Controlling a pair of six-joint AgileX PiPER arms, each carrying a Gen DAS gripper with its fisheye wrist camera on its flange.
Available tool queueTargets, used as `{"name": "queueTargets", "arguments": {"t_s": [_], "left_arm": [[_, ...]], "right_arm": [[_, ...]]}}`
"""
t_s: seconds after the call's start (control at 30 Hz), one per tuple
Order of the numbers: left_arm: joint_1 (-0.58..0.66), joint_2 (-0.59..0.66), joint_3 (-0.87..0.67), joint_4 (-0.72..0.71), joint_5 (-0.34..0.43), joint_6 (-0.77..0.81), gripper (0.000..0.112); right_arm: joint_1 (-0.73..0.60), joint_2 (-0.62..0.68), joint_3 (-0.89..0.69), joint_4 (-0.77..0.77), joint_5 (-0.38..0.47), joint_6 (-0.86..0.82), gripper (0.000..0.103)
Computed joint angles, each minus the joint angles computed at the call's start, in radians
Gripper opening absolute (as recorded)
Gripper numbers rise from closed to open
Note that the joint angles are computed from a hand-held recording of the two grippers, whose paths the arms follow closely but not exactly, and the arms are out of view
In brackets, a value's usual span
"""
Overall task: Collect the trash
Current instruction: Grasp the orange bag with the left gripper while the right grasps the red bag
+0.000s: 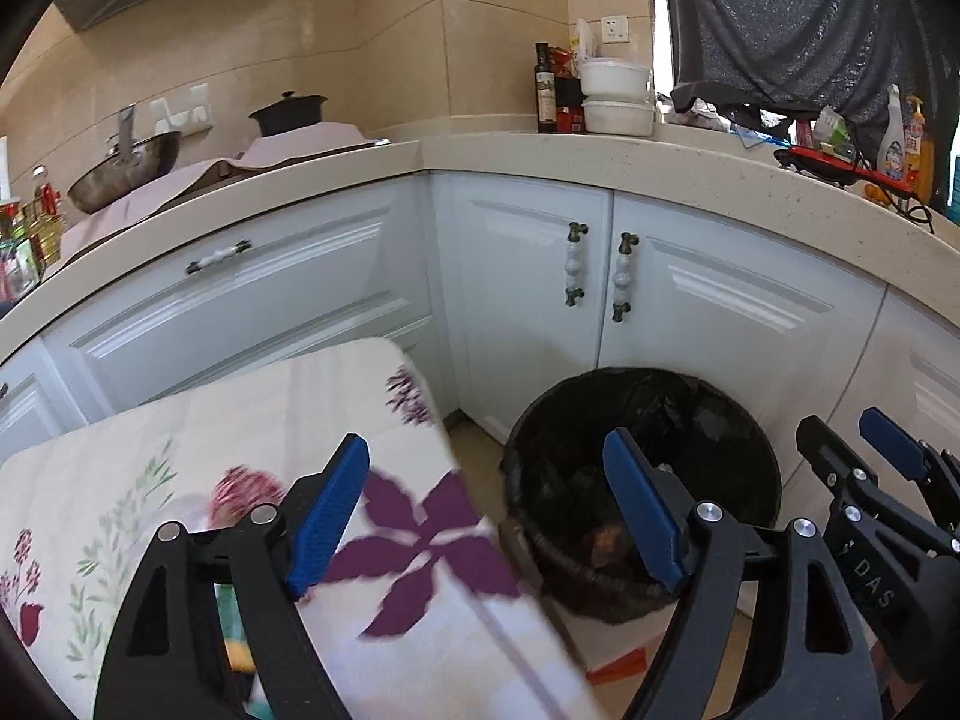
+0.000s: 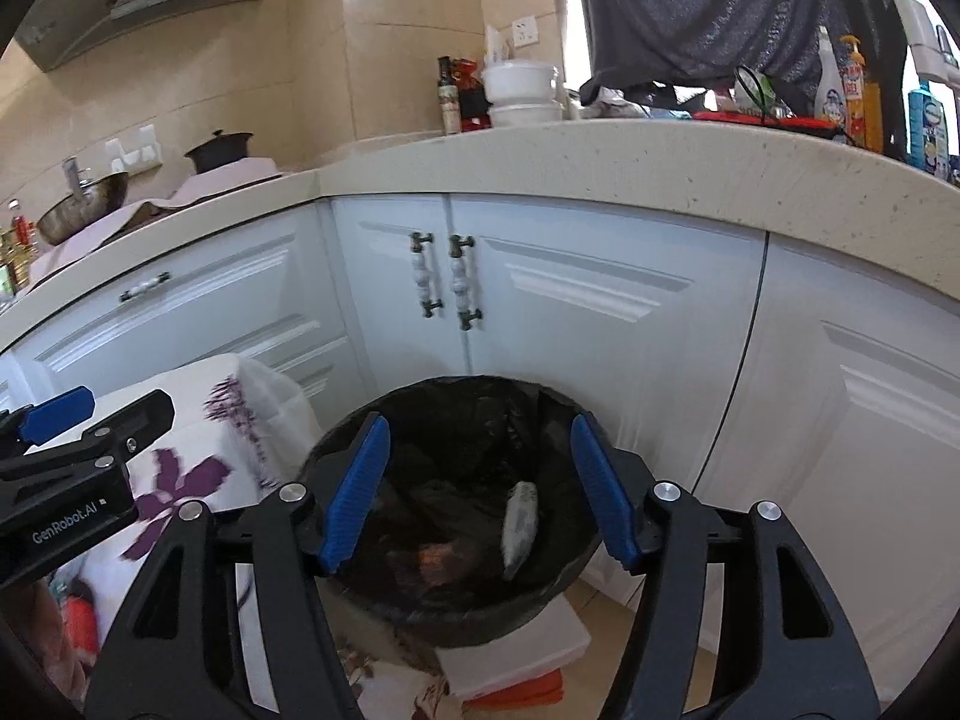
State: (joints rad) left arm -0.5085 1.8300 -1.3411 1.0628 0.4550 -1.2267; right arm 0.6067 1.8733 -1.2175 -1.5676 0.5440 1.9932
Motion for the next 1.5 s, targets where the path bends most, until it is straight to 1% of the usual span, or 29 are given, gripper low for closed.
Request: {"name": "queueTargets", "arguments": {"t_s": [0.13, 0.23, 0.4, 0.57, 0.7, 0.87, 0.93, 1.07, 1.23, 1.27, 1.33, 1.43, 1.5], "left_arm": [[0.015, -0.120, 0.155, 0.089, -0.003, -0.093, 0.079], [0.036, -0.212, 0.264, 0.102, -0.012, -0.118, 0.079], [0.065, -0.351, 0.435, 0.199, 0.006, -0.207, 0.080], [0.128, -0.466, 0.586, 0.234, 0.001, -0.249, 0.081], [0.177, -0.534, 0.685, 0.244, -0.012, -0.262, 0.081], [0.227, -0.600, 0.784, 0.271, -0.052, -0.288, 0.081], [0.239, -0.616, 0.822, 0.303, -0.071, -0.317, 0.081], [0.252, -0.605, 0.859, 0.356, -0.100, -0.364, 0.081], [0.290, -0.595, 0.875, 0.411, -0.167, -0.404, 0.080], [0.297, -0.600, 0.877, 0.424, -0.180, -0.411, 0.075], [0.311, -0.596, 0.873, 0.382, -0.209, -0.349, 0.061], [0.359, -0.584, 0.867, 0.182, -0.285, -0.124, 0.039], [0.384, -0.599, 0.873, 0.105, -0.312, -0.043, 0.038]], "right_arm": [[0.078, -0.035, 0.038, 0.010, 0.014, 0.020, 0.062], [0.143, -0.047, 0.053, 0.016, 0.020, 0.029, 0.062], [0.247, -0.045, 0.046, 0.040, 0.029, 0.017, 0.062], [0.335, -0.011, -0.005, 0.084, 0.023, -0.034, 0.062], [0.385, 0.020, -0.049, 0.126, 0.015, -0.081, 0.062], [0.428, 0.059, -0.102, 0.182, 0.007, -0.151, 0.062], [0.440, 0.073, -0.121, 0.206, 0.006, -0.180, 0.062], [0.451, 0.090, -0.139, 0.239, 0.001, -0.213, 0.062], [0.458, 0.103, -0.159, 0.271, -0.002, -0.251, 0.062], [0.459, 0.107, -0.165, 0.279, -0.002, -0.260, 0.062], [0.459, 0.113, -0.176, 0.296, -0.006, -0.281, 0.062], [0.461, 0.126, -0.197, 0.323, -0.009, -0.314, 0.062], [0.463, 0.134, -0.211, 0.342, -0.011, -0.338, 0.062]]}}
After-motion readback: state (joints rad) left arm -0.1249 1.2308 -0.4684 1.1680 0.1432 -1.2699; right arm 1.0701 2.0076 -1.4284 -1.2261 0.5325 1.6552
